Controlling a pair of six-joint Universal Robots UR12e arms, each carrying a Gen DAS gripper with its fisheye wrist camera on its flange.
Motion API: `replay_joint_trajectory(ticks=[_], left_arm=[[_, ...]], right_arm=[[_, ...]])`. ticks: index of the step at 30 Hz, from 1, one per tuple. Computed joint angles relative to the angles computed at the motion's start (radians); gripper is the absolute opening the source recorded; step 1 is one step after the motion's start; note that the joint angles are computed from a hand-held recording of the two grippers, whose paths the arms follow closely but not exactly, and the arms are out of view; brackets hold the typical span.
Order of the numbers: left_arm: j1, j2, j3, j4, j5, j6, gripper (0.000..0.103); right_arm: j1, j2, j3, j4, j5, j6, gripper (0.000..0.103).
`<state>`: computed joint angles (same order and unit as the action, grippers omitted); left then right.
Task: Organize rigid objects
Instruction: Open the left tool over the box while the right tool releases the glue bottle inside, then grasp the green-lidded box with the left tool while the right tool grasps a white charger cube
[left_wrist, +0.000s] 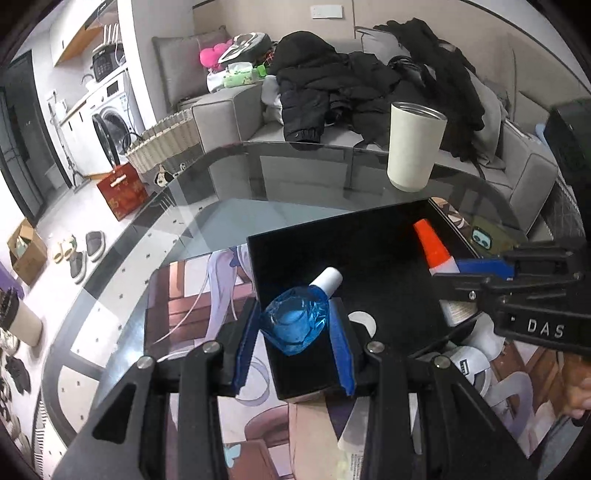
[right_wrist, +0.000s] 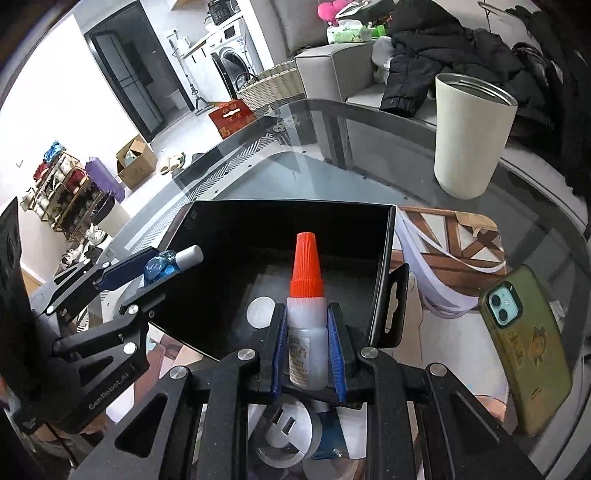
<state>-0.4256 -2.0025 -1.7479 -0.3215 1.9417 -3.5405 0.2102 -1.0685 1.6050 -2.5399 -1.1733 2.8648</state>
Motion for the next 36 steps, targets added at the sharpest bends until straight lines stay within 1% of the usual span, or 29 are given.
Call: replay_joint_trajectory(ticks=[3, 6, 7, 9, 10, 12, 14, 17, 18, 19, 20, 22, 24, 26, 28, 31, 34, 36], left_arm=[[0.005, 0.001, 0.000, -0.010, -0.014, -0.014, 0.036], [0.020, 0.002, -0.001, -0.045, -0.073, -0.046, 0.037], [0.023, 0.002, -0.003, -0.049, -0.083, -0.055, 0.037], [0.019, 0.000, -0.005, -0.035, -0.067, -0.048, 0.039], [0.014, 0.000, -0.005, -0.024, -0.053, -0.039, 0.040], [0.005, 0.004, -0.012, 0.013, -0.028, -0.028, 0.055], [-0.006, 0.012, -0.025, 0.065, 0.001, -0.008, 0.057], [-0.032, 0.024, -0.054, 0.165, 0.079, 0.002, 0.058], [-0.043, 0.029, -0.070, 0.218, 0.113, 0.005, 0.058], [-0.051, 0.033, -0.082, 0.259, 0.135, 0.009, 0.059], [-0.060, 0.036, -0.095, 0.305, 0.159, 0.021, 0.061], [-0.070, 0.041, -0.107, 0.335, 0.171, 0.040, 0.062], [-0.076, 0.050, -0.119, 0.334, 0.162, 0.049, 0.064], [-0.078, 0.059, -0.132, 0.318, 0.133, 0.053, 0.067], [-0.077, 0.074, -0.143, 0.270, 0.090, 0.040, 0.069], [-0.069, 0.092, -0.164, 0.205, -0.003, 0.006, 0.069], [-0.066, 0.092, -0.162, 0.135, -0.044, -0.011, 0.070], [-0.064, 0.086, -0.155, 0.084, -0.078, -0.024, 0.070]], right_arm=[[0.001, 0.002, -0.006, 0.005, -0.001, -0.006, 0.021], [0.006, 0.003, -0.004, -0.006, -0.018, -0.010, 0.021], [0.006, 0.003, -0.004, -0.005, -0.015, -0.009, 0.021], [0.005, 0.003, -0.006, 0.004, -0.010, -0.009, 0.022], [0.005, 0.002, -0.006, 0.006, -0.007, -0.006, 0.024], [0.000, -0.003, 0.000, 0.005, 0.007, 0.000, 0.025], [-0.006, -0.014, 0.015, -0.014, 0.019, 0.004, 0.025], [-0.016, -0.048, 0.068, -0.132, 0.041, 0.020, 0.025], [-0.019, -0.061, 0.089, -0.182, 0.044, 0.015, 0.025], [-0.019, -0.077, 0.115, -0.250, 0.032, 0.010, 0.025], [-0.020, -0.087, 0.133, -0.295, 0.023, 0.006, 0.025], [-0.024, -0.106, 0.166, -0.361, 0.009, -0.003, 0.025], [-0.033, -0.123, 0.185, -0.360, 0.014, -0.009, 0.025], [-0.038, -0.133, 0.194, -0.350, 0.010, -0.014, 0.025], [-0.045, -0.136, 0.200, -0.327, -0.004, -0.019, 0.025], [-0.058, -0.129, 0.199, -0.274, -0.015, -0.022, 0.025], [-0.063, -0.117, 0.188, -0.211, -0.020, -0.030, 0.025], [-0.063, -0.110, 0.184, -0.188, -0.041, -0.037, 0.025]])
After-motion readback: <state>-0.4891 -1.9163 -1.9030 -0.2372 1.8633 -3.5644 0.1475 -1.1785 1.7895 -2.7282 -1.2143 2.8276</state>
